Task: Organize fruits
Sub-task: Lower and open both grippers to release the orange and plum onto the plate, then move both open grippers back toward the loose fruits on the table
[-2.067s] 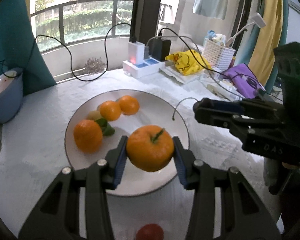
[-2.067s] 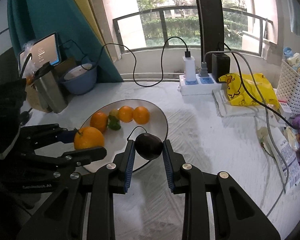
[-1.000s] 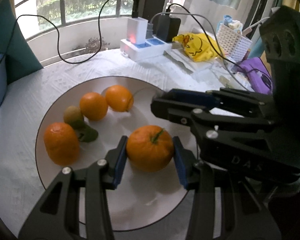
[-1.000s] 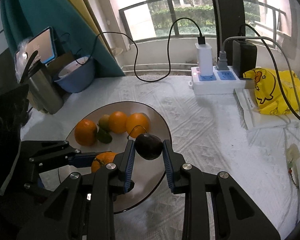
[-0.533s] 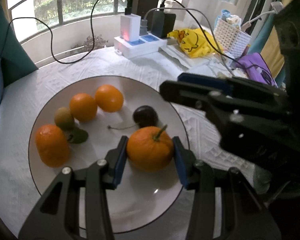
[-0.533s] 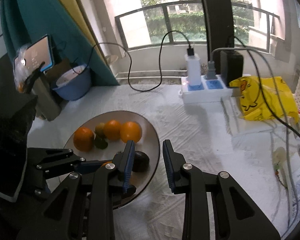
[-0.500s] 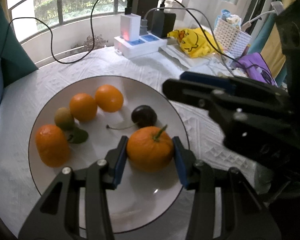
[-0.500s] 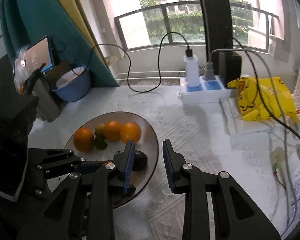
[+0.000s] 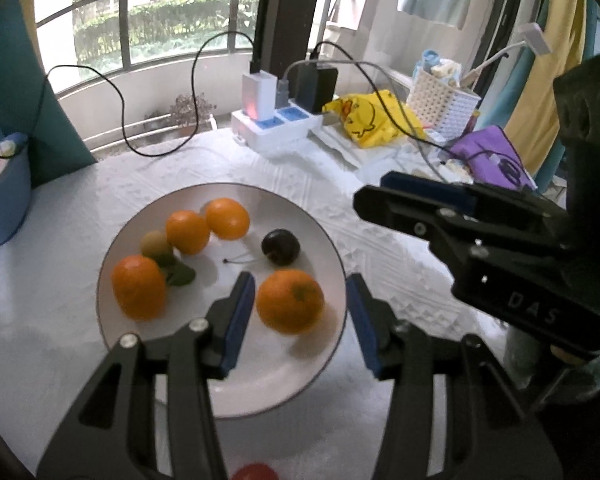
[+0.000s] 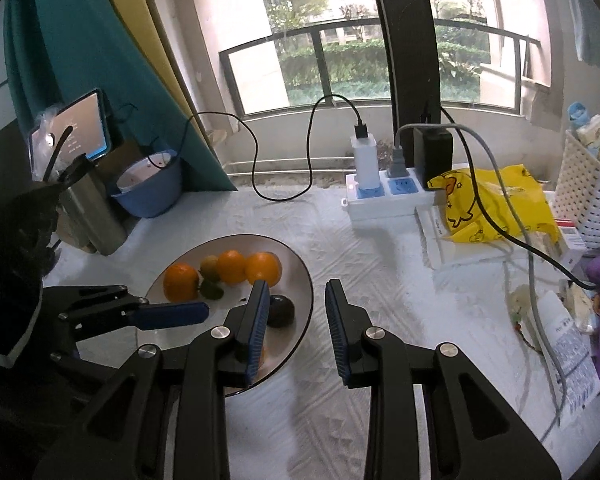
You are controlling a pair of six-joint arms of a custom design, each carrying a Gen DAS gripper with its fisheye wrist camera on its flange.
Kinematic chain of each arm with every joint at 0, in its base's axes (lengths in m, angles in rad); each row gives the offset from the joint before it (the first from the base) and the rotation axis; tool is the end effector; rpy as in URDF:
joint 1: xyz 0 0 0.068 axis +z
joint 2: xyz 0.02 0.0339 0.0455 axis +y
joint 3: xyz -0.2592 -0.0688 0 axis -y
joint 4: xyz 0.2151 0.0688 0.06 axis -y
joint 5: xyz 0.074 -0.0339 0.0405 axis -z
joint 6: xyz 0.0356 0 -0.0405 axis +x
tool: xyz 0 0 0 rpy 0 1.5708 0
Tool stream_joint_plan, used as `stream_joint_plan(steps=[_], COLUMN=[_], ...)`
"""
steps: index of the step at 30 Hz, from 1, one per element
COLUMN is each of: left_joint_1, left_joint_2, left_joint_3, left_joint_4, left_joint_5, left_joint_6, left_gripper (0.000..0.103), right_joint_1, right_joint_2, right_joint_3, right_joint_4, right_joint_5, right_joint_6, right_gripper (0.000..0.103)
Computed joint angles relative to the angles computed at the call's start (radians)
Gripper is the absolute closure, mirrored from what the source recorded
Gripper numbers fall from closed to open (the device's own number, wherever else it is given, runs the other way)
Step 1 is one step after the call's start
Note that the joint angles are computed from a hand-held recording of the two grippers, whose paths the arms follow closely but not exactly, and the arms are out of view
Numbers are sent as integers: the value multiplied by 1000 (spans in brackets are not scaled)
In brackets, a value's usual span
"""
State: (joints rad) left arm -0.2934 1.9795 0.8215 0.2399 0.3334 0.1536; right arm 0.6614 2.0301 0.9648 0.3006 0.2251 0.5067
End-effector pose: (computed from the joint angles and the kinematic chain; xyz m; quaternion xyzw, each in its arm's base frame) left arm 0.3122 -0.1065 0.0929 0.2589 0.8991 -0.1789 0.3044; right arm 0.2969 0.2210 0.1114 -0.0267 0.9147 0.1287 0.3821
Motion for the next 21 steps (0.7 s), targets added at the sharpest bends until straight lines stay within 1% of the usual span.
stream_joint_plan(steps=[10,21], left_joint_1=[66,196], left_joint_2=[-196,-363], left_joint_3=[-212,-400], left_joint_4=[73,134], left_joint_5=[38,111], left_joint_6=[30,76], left_gripper=[54,53], right_joint_1=[109,246], right_joint_2=[-89,-140], right_joint_3=[-42,-19], right_joint_4=[-61,-178], right_joint_5=[97,202], right_joint_6=[64,136], right_gripper=[72,72])
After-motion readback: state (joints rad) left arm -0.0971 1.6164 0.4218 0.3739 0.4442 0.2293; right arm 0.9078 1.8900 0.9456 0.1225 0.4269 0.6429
